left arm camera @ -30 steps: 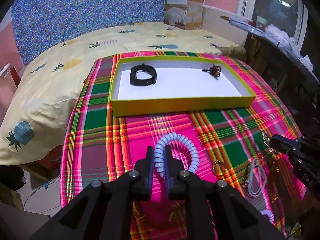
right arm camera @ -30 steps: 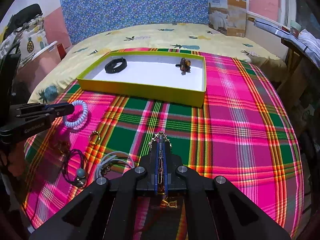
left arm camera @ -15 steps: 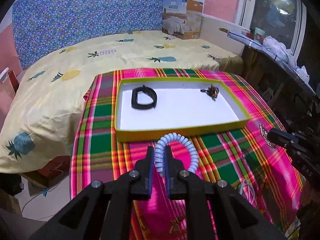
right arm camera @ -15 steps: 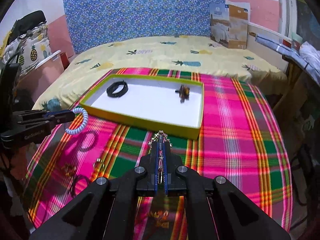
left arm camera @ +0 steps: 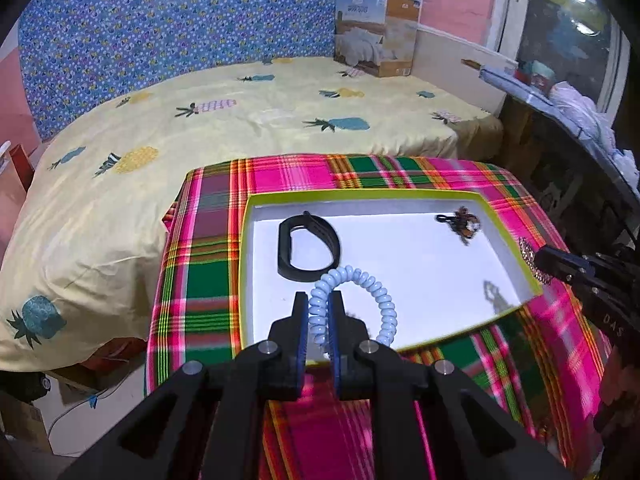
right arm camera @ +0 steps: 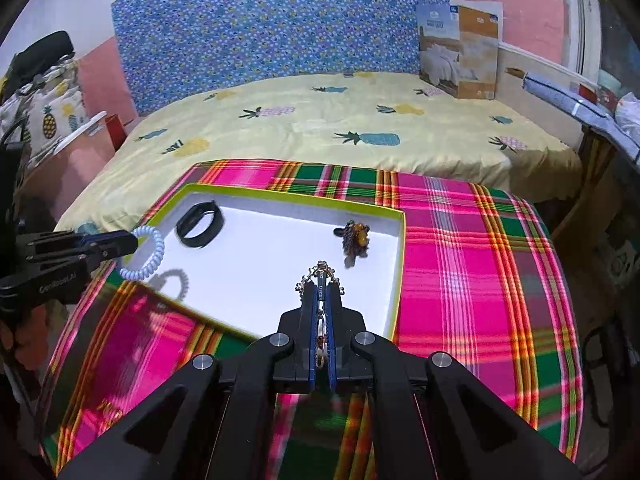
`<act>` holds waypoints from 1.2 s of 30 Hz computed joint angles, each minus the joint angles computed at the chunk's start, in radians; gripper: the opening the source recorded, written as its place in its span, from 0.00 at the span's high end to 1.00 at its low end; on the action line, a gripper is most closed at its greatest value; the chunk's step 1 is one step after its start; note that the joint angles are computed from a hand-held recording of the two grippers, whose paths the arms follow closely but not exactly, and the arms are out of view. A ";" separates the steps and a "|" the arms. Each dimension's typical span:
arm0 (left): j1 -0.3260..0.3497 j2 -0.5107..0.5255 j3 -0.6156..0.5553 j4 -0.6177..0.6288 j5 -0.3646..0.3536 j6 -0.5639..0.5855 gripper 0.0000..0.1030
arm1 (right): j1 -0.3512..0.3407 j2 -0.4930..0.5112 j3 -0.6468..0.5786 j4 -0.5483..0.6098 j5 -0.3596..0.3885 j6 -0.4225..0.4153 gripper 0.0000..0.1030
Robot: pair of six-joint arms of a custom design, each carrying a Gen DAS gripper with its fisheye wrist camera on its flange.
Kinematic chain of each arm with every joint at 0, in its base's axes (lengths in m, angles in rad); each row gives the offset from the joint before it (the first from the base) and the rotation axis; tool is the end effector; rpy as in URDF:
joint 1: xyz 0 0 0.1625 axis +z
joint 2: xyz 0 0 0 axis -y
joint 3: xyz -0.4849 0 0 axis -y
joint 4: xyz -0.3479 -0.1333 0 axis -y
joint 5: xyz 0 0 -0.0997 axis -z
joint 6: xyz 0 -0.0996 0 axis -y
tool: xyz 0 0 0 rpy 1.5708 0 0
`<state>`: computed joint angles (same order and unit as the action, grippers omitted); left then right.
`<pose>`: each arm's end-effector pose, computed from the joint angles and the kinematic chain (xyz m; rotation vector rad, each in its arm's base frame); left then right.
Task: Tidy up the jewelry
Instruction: 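Carry both items into the yellow box and open both tools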
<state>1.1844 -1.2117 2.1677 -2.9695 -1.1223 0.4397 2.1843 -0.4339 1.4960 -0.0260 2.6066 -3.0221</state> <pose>-0.0248 -0.5293 0.2939 0.9310 2.4603 -0.5750 0.3553 -0.4219 -0.0320 0.2009 -2.1735 0.9918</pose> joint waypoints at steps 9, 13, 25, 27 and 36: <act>0.040 0.077 -0.058 0.034 0.040 -0.023 0.90 | -0.098 0.029 -0.056 0.069 -0.043 0.009 0.97; 0.042 0.089 -0.060 0.033 0.050 -0.017 0.90 | -0.117 0.041 -0.075 0.095 -0.045 0.014 0.97; 0.028 0.108 -0.040 -0.016 0.082 0.010 0.89 | -0.125 0.051 -0.097 0.120 -0.039 0.005 0.92; 0.028 0.106 -0.042 -0.009 0.082 0.001 0.89 | -0.124 0.052 -0.099 0.130 -0.040 0.014 0.86; 0.020 0.053 -0.010 -0.029 0.063 -0.008 0.80 | -0.087 0.031 -0.065 0.104 -0.031 0.034 0.84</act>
<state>1.2041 -1.1590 2.1577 -2.9984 -1.0593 0.4321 2.0978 -0.4026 1.4309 0.0779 2.5754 -2.9883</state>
